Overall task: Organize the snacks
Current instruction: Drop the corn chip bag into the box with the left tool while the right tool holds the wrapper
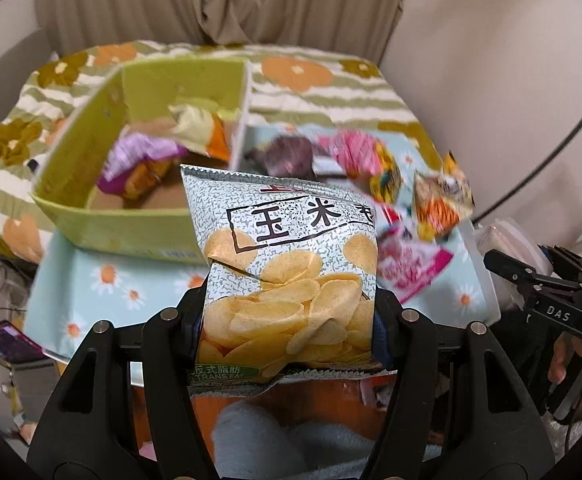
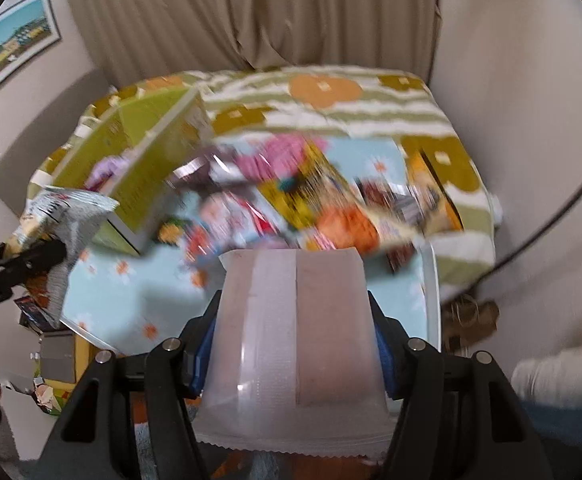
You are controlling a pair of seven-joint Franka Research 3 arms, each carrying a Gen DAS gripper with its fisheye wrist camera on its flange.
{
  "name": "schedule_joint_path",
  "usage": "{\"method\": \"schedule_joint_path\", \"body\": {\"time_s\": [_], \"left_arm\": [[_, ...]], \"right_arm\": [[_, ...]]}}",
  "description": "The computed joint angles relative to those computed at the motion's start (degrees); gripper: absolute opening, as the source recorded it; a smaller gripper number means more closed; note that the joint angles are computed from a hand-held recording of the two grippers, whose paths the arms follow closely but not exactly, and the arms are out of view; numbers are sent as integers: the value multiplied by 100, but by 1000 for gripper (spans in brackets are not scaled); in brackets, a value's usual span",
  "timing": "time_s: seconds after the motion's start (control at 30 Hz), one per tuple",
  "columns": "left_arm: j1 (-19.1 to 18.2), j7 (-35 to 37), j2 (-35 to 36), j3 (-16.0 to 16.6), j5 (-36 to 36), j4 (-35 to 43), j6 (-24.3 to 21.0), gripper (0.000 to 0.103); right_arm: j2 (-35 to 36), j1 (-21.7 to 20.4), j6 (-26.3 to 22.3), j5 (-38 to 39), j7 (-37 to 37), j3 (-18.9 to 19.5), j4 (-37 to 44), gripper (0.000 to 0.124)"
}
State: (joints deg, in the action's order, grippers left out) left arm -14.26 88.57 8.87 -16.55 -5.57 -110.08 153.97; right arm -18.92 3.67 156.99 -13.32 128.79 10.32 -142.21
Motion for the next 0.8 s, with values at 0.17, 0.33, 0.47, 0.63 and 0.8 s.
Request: {"method": "schedule_joint_path", "body": {"time_s": [0.17,0.33,0.47,0.63,0.8], "left_arm": [[163,2,85,119,14,345,73,58],[401,148,422,217,101,986,-97,58],[598,275,890,273,206,1707,-383,58],[792,494,1828,253,262,3007,-1034,58],[779,877,2953,234,398,4568,-1867,58]], "right_arm": [[448,61,228,-157,-36,67,738,59],[1156,259,374,-534,181,38,1664,59],[1965,598,402,-534,146,-136,2635,59],[2977,1032,149,-336,-47,-375,3913,59],[3959,1481,-369,-69,-143,-650,5239,59]]}}
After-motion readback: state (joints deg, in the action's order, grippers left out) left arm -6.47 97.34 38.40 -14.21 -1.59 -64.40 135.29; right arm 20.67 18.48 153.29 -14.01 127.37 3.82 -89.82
